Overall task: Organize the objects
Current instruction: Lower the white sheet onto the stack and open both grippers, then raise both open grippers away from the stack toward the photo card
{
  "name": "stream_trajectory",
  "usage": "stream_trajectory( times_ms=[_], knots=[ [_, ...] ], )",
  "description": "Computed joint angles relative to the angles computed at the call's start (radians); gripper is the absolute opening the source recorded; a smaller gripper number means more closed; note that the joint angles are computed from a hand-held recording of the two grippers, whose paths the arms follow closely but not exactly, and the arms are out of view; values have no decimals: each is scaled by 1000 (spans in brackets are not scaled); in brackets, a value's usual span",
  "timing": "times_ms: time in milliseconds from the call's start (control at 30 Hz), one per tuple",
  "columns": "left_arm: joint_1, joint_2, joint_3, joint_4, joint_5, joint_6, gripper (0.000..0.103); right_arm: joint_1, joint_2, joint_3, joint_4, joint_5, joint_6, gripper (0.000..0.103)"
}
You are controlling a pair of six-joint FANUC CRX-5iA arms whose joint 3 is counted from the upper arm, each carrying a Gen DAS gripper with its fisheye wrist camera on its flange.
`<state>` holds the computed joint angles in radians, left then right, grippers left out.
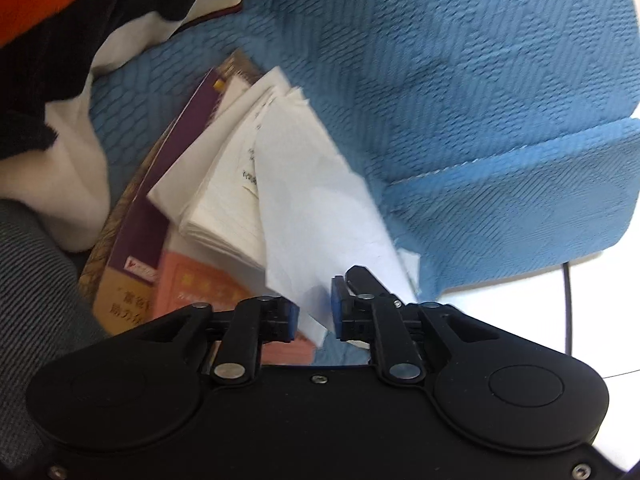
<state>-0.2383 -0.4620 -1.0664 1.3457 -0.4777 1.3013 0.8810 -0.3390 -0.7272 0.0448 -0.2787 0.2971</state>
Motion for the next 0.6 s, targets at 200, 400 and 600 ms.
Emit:
stream_trajectory(
  times_ms=[200,400,600],
  knots=[
    [90,-9,53,-271,-74,161,70,-25,25,88,-190,-156,176,51],
    [113,-55,97,-434,-121,257,86,23,-30,71,-82,-266,108,83],
    [97,-113,208,-684,-181,418,92,67,-127,40,52,-341,37,82]
  ],
)
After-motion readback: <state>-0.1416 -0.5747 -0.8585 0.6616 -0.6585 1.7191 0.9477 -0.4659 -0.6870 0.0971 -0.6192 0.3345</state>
